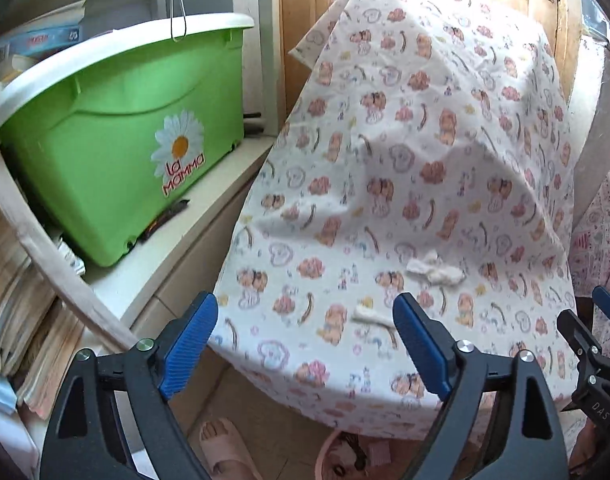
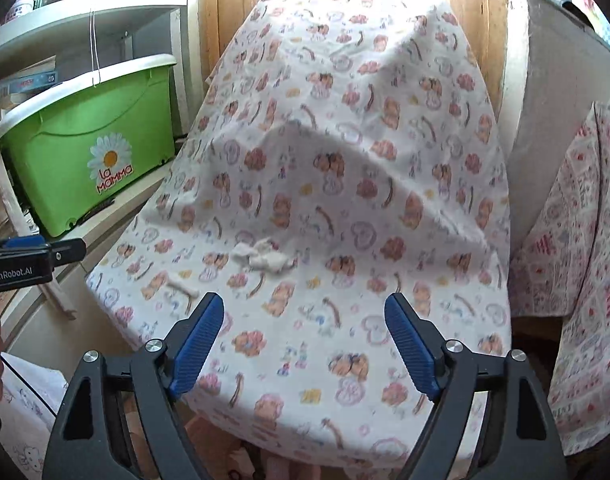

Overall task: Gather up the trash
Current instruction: 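Move both tools back toward the white stick and tissue on the cloth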

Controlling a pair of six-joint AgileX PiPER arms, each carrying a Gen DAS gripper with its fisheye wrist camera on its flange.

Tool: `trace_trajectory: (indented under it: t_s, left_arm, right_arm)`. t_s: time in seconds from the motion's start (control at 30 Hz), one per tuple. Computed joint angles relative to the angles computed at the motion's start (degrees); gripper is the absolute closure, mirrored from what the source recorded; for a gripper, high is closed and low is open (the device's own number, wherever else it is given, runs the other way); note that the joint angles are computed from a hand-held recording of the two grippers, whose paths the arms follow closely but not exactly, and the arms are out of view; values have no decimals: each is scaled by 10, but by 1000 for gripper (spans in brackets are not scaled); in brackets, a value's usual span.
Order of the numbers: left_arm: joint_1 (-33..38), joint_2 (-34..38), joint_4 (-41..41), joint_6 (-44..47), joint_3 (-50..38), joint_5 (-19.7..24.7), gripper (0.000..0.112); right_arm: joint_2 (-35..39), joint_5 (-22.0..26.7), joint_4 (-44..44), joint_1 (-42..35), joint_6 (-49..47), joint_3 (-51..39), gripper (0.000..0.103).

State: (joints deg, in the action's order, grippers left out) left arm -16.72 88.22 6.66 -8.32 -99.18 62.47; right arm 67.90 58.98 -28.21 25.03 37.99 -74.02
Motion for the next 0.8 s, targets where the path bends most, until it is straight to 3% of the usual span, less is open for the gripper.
trace_trajectory:
  t_s: [0.17,0.4,0.57,0.63,0.7,0.8]
  left_arm:
    - [-6,80,1,1,-100,41,17]
    - [-22,102,4,-6,-40,10,15]
    - [-24,130,-22,-4,-28,29,15]
    - [-14,139,-66,-3,-31,32,19]
    - [-3,151,-127,-8,-43,42,31]
    - [-24,180,-127,-27,-82,68,40]
  right_arm:
    - [38,-34,21,-60,-59,-40,18]
    - [66,-99,61,-112,-79,-28,17]
    - [82,-109,79,-130,-80,7,17]
    - [86,-113,89,-137,-92,8,17]
    - [95,-111,83,-140,-87,1,17]
    - [110,-109,114,-158,-95,-13,17]
